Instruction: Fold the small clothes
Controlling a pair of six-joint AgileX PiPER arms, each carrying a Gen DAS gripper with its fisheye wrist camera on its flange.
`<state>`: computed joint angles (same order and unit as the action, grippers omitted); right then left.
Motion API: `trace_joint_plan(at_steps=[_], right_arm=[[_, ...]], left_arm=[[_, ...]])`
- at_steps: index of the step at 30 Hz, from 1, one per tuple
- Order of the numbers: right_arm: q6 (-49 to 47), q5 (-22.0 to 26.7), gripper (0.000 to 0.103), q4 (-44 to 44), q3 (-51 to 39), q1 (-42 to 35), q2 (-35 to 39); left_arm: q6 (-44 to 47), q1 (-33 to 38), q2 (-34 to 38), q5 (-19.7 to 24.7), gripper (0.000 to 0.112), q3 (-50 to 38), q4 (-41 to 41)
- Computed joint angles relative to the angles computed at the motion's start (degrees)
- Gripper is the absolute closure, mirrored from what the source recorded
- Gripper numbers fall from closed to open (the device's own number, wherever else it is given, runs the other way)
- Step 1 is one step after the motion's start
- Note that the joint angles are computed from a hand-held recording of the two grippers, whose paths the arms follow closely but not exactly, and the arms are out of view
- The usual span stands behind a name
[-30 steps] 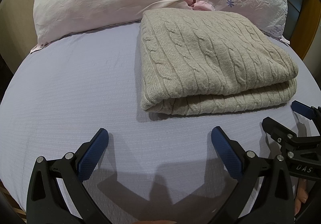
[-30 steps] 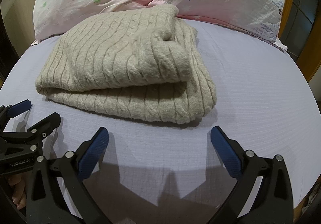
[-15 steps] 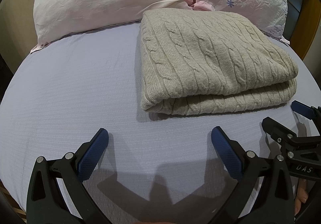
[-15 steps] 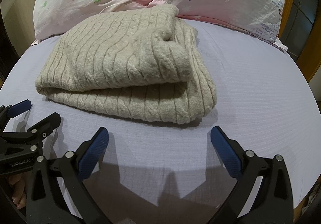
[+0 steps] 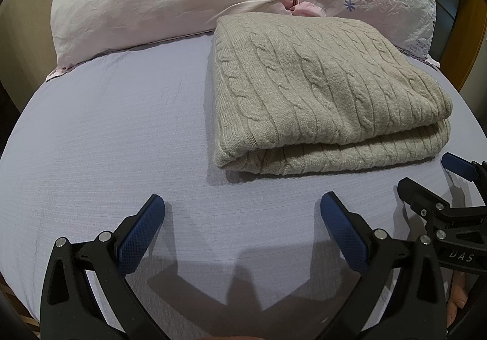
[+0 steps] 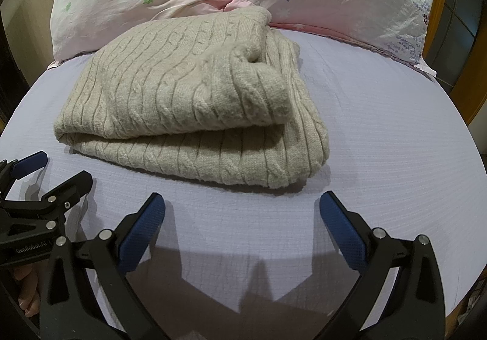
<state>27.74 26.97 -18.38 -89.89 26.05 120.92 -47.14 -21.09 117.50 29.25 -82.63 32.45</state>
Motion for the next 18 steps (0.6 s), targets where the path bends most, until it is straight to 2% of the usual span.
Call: trace_joint_plan(at_steps=[18], right_arm=[[0.08, 0.09, 0.002, -0.03, -0.07, 0.04, -0.01]], left_arm=[[-0.28, -0.01, -0.01, -0.01, 0.011, 0.07, 0.23]])
